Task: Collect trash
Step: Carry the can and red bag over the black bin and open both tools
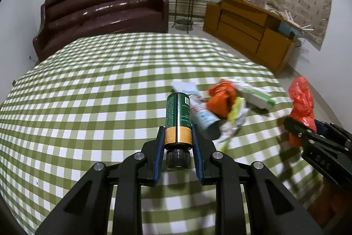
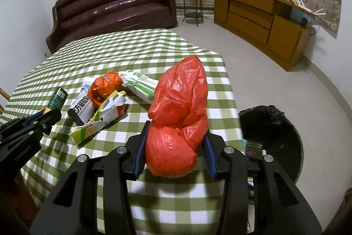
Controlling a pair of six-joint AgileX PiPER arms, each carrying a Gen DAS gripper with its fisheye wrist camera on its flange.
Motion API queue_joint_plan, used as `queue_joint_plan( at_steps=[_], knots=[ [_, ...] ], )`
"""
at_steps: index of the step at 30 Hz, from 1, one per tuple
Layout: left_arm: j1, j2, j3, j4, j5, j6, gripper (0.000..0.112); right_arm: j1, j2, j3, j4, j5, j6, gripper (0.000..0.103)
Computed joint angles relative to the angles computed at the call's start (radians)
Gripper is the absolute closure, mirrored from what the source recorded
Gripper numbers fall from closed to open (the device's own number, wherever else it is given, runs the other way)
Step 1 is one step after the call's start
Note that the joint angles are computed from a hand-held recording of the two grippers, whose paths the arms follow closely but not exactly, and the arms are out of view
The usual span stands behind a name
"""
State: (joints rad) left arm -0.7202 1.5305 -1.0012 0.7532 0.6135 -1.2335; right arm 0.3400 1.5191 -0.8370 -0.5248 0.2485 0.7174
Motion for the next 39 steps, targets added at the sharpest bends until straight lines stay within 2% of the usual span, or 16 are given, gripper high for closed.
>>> queue_joint_plan(
  at_steps=[6, 12, 14, 22, 26, 32, 39],
  knots=[
    [-0.091, 0.017, -0.063, 0.045, 0.025, -0.037, 0.088, -0.063, -0.082, 0.061, -0.035, 0.001, 0.007, 0.061],
    [-0.162, 0.113, -0.176, 0.05, 0.023, -0.028, 0.088, -0.148, -0.131, 0.098, -0.017, 0.003, -0.049, 0.061],
    [-0.177, 0.148, -0.22, 0.045, 0.02, -0.016, 0.088, -0.194, -0.139, 0.098, 0.053, -0.005, -0.145, 0.061],
    [-0.236, 0.294, -0.41, 0.012, 0.033, 0.056, 0.088, -0.34, -0.162, 0.137, 0.195, -0.044, -0.351, 0.061],
    [-0.252, 0.373, -0.52, -0.026, 0.056, 0.113, 0.088, -0.416, -0.16, 0.142, 0.376, -0.064, -0.56, 0.061],
    [-0.28, 0.475, -0.661, -0.06, 0.098, 0.17, 0.088, -0.513, -0.145, 0.142, 0.729, -0.077, -0.94, 0.061],
    [-0.295, 0.571, -0.805, -0.102, 0.148, 0.238, 0.088, -0.593, -0.117, 0.136, 0.991, -0.075, -1.225, 0.061]
  ],
)
